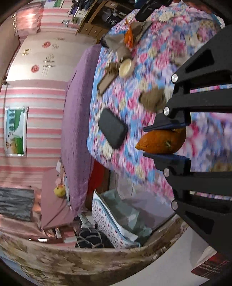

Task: Collect trash
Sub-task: 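Carry the orange and brown cloth in both tools toward the blue basket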

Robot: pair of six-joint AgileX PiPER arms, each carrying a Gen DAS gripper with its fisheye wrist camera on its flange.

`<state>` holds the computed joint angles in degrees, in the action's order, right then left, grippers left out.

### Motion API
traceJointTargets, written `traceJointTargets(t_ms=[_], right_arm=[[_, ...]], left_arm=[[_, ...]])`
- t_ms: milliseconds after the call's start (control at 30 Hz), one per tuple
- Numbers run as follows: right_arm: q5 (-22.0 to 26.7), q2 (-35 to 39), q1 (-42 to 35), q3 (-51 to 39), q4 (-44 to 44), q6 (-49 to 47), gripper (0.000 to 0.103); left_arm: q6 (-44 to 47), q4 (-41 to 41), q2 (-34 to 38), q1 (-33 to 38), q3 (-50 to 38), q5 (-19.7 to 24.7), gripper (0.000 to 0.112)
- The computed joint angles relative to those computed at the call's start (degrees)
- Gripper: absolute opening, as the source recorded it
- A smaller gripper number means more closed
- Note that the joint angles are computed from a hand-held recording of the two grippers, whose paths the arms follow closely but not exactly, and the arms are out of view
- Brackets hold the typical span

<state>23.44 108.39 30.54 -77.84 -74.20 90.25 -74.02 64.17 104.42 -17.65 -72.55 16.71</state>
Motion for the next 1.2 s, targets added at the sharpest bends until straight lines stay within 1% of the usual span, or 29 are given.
traceJointTargets(t_ms=[100,167,267,333,467,533,633,667,700,733,767,800,833,867,900,933,967,1000,1067,1133,1200], right_arm=[[1.76,5.22,2.71,-7.34,7.53,-8.48,0.099],[3.07,7.96,3.89,-11.10,10.81,-11.49,0.099],[3.64,12.68,3.99,-17.36,20.85,-20.12,0.099],[5.20,16.03,4.35,-21.82,25.98,-24.78,0.099],[6.83,20.03,5.51,-27.05,29.73,-29.00,0.099],[7.84,21.81,6.38,-29.46,29.41,-30.55,0.099],[9.71,24.79,6.85,-35.17,33.63,-36.14,0.099],[11.80,26.68,7.03,-39.05,36.00,-39.39,0.099],[14.80,29.02,7.31,-43.87,38.12,-42.91,0.096],[17.93,31.62,7.36,-49.16,41.15,-47.32,0.087],[20.72,34.21,7.14,-54.35,44.55,-51.64,0.082],[22.64,36.43,6.70,-58.72,48.95,-56.66,0.068],[23.27,37.53,6.07,-60.79,53.09,-60.73,0.052],[22.68,37.48,5.60,-60.58,55.39,-62.52,0.045],[20.79,36.11,5.17,-58.07,56.35,-62.51,0.045],[16.89,33.66,4.63,-53.26,57.09,-62.57,0.045],[14.48,31.97,4.36,-50.08,56.89,-62.47,0.045],[11.11,29.33,4.04,-45.27,55.30,-61.42,0.045],[5.85,24.59,3.35,-37.18,50.71,-57.77,0.045],[1.47,19.73,1.91,-29.64,46.51,-54.78,0.045],[-1.25,15.67,0.10,-23.71,43.40,-52.84,0.045]], left_arm=[[0.03,2.08,-0.28,2.80,1.16,-1.91,0.023],[0.38,3.01,0.51,4.29,0.96,-2.41,0.023],[4.35,-0.82,1.54,6.43,0.30,-2.78,0.023],[5.64,-2.89,1.78,8.71,0.40,-4.48,0.023],[6.19,-3.64,2.74,10.71,0.19,-5.16,0.023],[4.31,-0.82,3.45,10.95,-0.15,-4.41,0.023],[7.59,-4.55,4.24,12.12,-0.94,-4.88,0.023],[10.51,-7.83,4.43,12.54,-1.36,-5.01,0.023],[12.41,-9.96,4.60,12.86,-1.67,-5.10,0.023],[12.39,-9.79,4.53,12.70,-1.75,-4.67,0.023],[11.20,-8.40,4.53,12.40,-1.85,-4.21,0.023],[10.28,-7.14,4.51,12.09,-1.94,-3.73,0.023],[10.54,-7.38,4.57,11.90,-2.06,-3.53,0.023],[10.87,-7.78,4.64,11.69,-2.23,-3.31,0.023],[10.94,-7.97,4.74,11.37,-2.46,-2.99,0.023],[11.05,-8.22,4.89,11.05,-2.74,-2.68,0.023],[11.29,-8.57,4.95,10.72,-2.95,-2.40,0.023],[11.41,-8.94,4.98,10.06,-3.30,-1.90,0.023],[11.23,-9.05,5.04,8.99,-3.89,-1.05,0.023],[10.65,-8.93,5.14,7.09,-4.87,0.38,0.023],[10.87,-9.78,5.26,5.06,-6.09,1.78,0.023]])
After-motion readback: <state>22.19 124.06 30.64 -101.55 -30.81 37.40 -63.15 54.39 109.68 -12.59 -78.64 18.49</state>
